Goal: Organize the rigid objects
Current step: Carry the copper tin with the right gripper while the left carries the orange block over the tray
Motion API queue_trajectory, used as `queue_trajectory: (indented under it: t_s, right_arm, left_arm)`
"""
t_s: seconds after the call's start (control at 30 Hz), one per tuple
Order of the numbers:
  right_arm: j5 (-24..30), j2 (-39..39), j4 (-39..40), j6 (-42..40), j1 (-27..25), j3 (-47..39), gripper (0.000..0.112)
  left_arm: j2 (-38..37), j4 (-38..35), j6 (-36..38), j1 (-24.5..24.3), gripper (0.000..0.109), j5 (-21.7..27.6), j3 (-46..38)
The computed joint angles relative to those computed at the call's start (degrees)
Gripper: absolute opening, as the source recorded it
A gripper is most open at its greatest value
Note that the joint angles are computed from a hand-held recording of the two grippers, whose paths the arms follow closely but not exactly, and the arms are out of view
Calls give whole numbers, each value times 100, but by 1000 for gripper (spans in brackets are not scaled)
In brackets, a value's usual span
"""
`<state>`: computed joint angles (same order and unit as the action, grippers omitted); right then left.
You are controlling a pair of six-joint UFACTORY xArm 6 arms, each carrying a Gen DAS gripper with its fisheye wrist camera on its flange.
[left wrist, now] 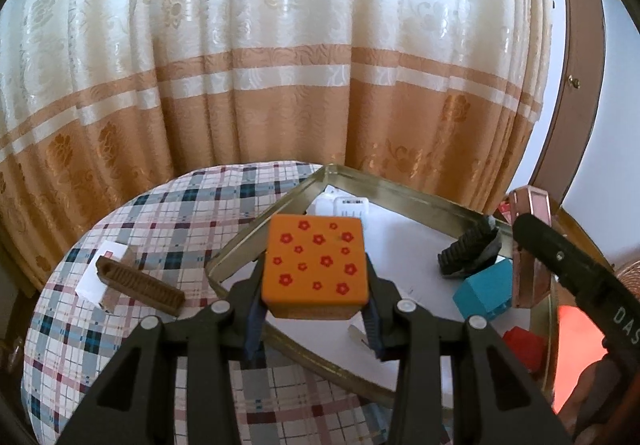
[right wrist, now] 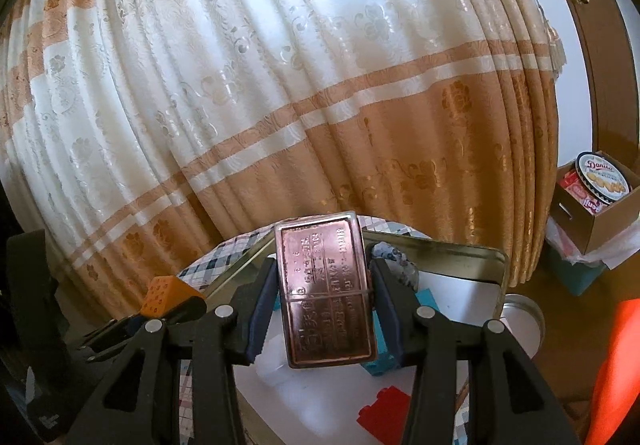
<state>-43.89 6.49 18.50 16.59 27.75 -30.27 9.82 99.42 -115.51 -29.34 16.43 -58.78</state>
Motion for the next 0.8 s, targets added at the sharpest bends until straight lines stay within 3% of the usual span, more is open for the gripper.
queue_trajectory:
  t_s: [0.4,0.53,0.8]
  right_arm:
    - [408,113,39,-42,-46,-329,49]
    - [853,147,368,-376,35,-553,49]
    - [1375,263,18,-112,-78,-724,50]
  left_arm:
    - [469,-642,607,-20,40,270,-339]
    - [558,-929,775,24,40,299,-375]
    - [685,-1008,879,-2,40,500,-463]
